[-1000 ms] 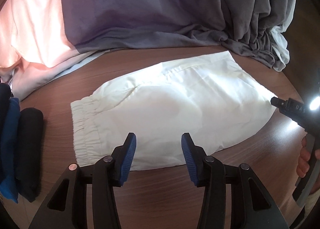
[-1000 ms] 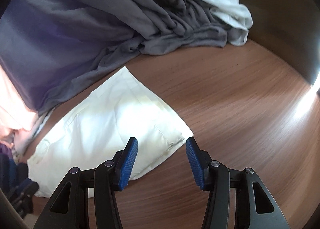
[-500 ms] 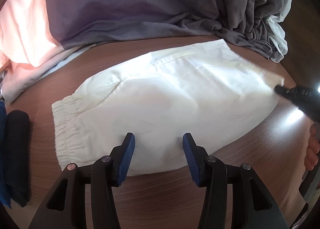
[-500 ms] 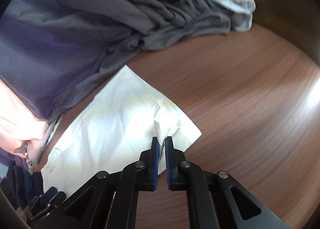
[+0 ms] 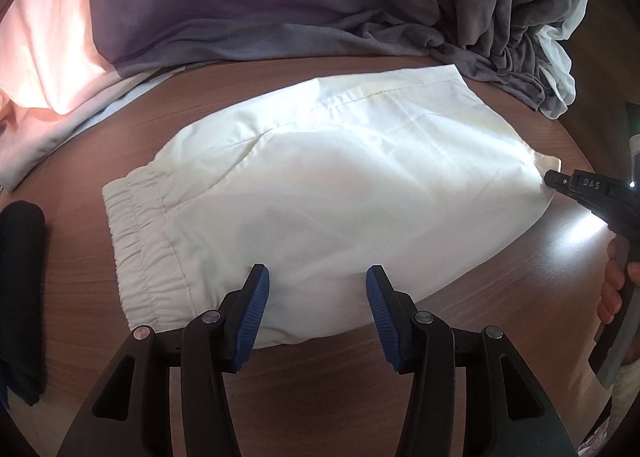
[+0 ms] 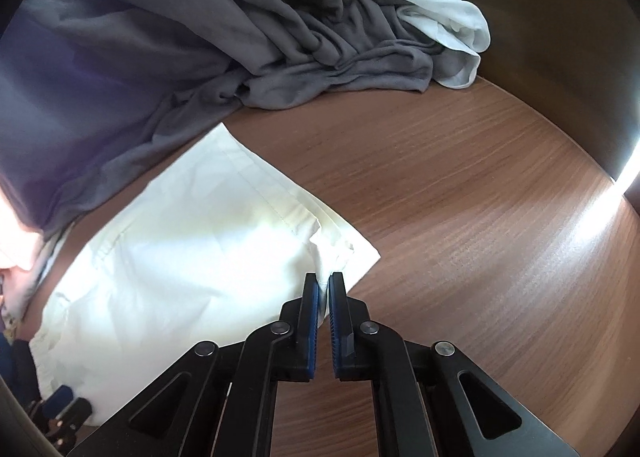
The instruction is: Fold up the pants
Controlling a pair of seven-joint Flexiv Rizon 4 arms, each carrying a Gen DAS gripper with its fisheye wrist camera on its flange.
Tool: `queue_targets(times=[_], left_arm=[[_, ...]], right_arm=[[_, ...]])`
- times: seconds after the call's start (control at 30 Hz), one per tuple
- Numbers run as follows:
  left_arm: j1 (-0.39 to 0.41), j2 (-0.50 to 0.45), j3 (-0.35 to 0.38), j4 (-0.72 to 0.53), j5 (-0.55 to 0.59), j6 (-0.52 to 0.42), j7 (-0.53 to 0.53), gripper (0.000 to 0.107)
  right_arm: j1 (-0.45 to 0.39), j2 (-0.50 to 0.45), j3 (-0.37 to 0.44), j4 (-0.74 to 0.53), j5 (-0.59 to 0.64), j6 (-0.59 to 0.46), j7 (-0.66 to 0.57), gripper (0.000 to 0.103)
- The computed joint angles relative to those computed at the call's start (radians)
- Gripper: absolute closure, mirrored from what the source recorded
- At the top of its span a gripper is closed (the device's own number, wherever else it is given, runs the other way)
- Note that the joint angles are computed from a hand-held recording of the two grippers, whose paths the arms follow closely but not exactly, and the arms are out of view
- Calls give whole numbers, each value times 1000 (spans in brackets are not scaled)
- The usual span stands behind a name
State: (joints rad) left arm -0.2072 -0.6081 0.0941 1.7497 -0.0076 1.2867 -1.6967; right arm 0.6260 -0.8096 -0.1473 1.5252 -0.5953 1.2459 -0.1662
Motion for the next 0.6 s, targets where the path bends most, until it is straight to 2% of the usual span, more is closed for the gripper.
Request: queue_targets(times=[0.1,0.17,0.2,0.3,0.43,0.5,0.6], left_arm=[[-30,34,42,22,39,47,-30,57],[-39,63,63,49,58,95,-53,50],[-39,80,75,69,64,126,-66,48],[-50,105,130,96,79,161,-118,48],[-23,112,160,114,77,166,-149,50],[50,116,100,136,50,198,-108,50],[139,110,13,158,-3,236,-25,60]], right_arm=[[15,10,-17,7,-10,-22,20,91],[65,39,-80,39,-66,-46,79,72],[89,55,-109,55,-107,-58,113,69],[116,93,-130,74,-212,-51,163,67],[93,81,-65,17,-289,-14,112,67],[87,58,-41,-21,-303,11,78,67],[67,-2,28,-115,-255,30,-39,67]])
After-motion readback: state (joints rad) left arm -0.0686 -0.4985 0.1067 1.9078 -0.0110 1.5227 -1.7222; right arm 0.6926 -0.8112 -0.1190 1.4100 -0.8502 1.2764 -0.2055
